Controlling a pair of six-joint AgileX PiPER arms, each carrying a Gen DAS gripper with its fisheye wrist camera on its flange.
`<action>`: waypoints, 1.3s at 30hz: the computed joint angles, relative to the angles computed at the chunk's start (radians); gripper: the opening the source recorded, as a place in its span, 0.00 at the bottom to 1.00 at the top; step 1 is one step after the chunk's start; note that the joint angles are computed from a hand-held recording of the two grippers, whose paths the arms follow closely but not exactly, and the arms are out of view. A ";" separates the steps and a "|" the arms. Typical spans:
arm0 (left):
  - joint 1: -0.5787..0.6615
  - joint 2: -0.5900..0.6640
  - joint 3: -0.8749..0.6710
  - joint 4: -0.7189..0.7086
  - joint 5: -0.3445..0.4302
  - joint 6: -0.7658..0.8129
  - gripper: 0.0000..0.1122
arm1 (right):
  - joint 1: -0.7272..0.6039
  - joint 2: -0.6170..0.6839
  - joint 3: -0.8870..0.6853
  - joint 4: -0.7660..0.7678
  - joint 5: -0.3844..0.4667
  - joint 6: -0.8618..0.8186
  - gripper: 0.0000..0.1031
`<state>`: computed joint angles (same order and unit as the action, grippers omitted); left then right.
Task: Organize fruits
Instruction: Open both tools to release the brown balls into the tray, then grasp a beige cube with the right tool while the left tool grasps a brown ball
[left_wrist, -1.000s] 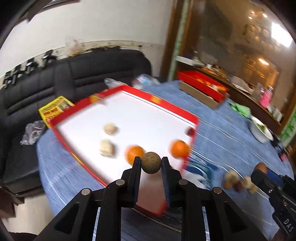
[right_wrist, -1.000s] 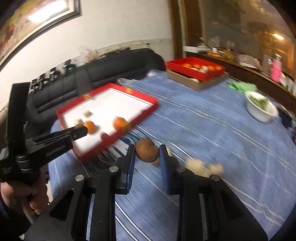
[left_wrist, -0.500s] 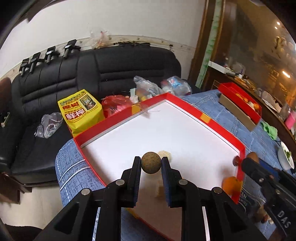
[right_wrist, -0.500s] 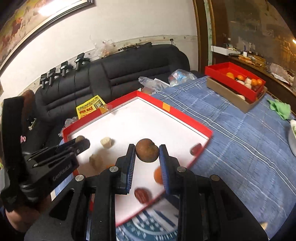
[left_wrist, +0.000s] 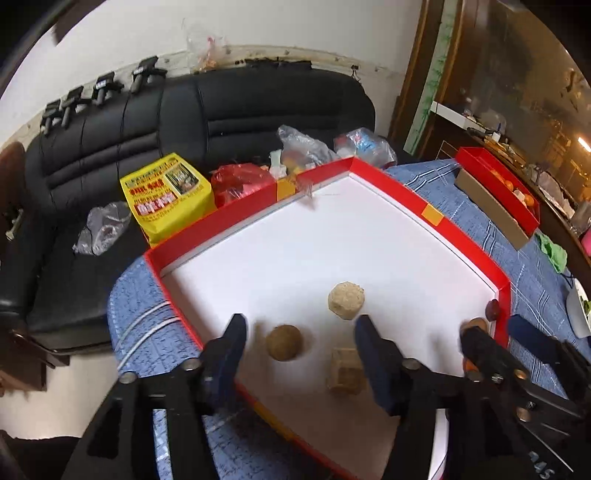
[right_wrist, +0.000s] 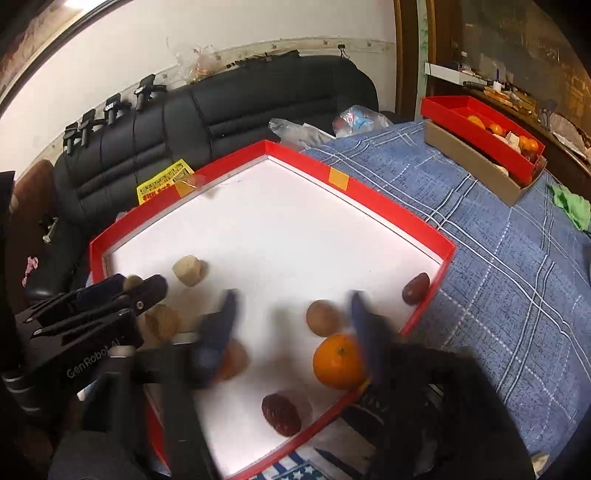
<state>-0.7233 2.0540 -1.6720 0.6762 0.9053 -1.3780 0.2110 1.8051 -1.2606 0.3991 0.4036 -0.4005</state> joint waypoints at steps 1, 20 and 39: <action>-0.011 -0.011 0.009 0.012 0.004 -0.020 0.60 | -0.002 -0.022 0.019 0.005 -0.007 -0.012 0.69; -0.395 0.043 -0.053 0.104 -0.074 -0.023 0.60 | -0.879 -0.505 0.596 0.607 0.272 -0.907 0.69; -0.361 0.314 -0.504 -0.128 0.037 0.336 0.60 | -0.696 -0.325 0.530 0.563 0.079 -0.805 0.15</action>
